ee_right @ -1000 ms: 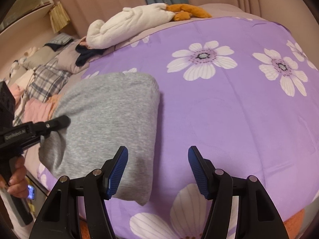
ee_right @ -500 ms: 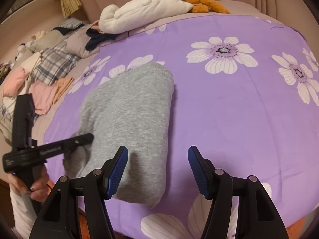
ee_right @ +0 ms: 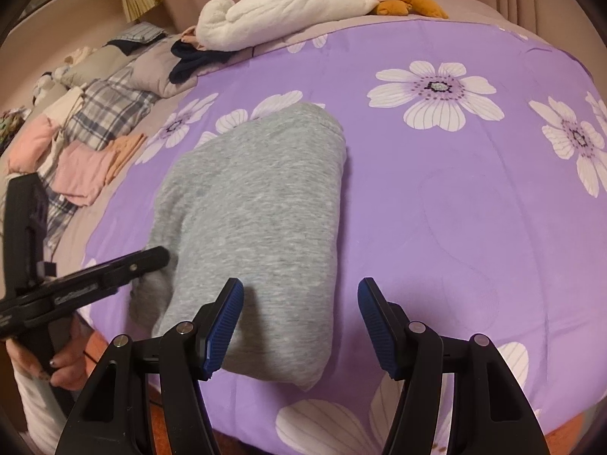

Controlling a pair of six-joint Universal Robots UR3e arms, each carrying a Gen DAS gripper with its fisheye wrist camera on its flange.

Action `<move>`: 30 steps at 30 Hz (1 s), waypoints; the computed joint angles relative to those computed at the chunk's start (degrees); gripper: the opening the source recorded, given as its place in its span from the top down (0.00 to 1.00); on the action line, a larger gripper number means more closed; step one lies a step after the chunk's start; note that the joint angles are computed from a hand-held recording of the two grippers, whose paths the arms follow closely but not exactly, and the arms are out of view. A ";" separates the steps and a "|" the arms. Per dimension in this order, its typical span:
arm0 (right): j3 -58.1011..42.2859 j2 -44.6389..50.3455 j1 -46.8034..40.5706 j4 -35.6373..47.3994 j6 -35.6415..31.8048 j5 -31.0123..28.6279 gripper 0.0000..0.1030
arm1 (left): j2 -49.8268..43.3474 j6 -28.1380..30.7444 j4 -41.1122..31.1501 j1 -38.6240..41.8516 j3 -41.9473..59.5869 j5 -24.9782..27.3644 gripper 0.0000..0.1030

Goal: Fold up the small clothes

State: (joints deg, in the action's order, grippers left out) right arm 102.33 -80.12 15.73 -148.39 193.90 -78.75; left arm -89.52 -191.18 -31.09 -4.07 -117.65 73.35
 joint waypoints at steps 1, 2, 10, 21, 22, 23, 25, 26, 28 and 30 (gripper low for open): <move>0.01 0.10 0.08 -0.02 -0.01 0.10 0.39 | 1.58 0.08 -0.03 0.85 -1.49 -1.12 0.48; 0.08 0.14 0.16 0.15 -0.16 0.29 0.39 | 3.03 0.34 -0.53 1.83 -2.82 -2.66 0.46; -0.56 1.87 0.81 2.16 -1.05 1.07 0.36 | 2.17 -0.06 -0.12 0.57 -6.66 -2.75 0.44; -0.82 3.92 0.94 2.82 0.38 1.24 0.27 | -3.03 -0.52 2.60 0.09 -5.79 -2.01 0.36; -0.79 3.87 0.78 2.99 0.36 1.17 0.25 | -2.63 0.07 1.42 0.57 -5.37 -2.65 0.35; -0.64 3.63 0.63 2.99 0.41 1.40 0.25 | -1.90 0.69 -0.30 1.32 -4.73 -3.44 0.33; -0.60 2.91 -0.11 3.50 -0.57 2.64 0.25 | -1.00 0.72 -1.76 2.44 -3.75 -4.08 0.27; -0.46 2.50 -0.64 3.31 -1.08 3.30 0.25 | -0.55 0.51 -1.23 2.88 -3.86 -4.46 0.21; -0.40 1.85 -1.96 2.31 -1.41 4.18 0.19 | -0.34 -0.26 1.53 3.48 -4.15 -4.52 0.10; -2.05 2.57 -2.50 2.38 -1.75 3.18 0.08 | -2.23 -1.55 3.73 2.14 -2.55 -1.54 0.05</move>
State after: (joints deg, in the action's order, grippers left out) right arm 100.28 -77.55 13.23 -146.01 192.15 -75.57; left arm -91.75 -192.72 -27.36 -1.94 -120.20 71.81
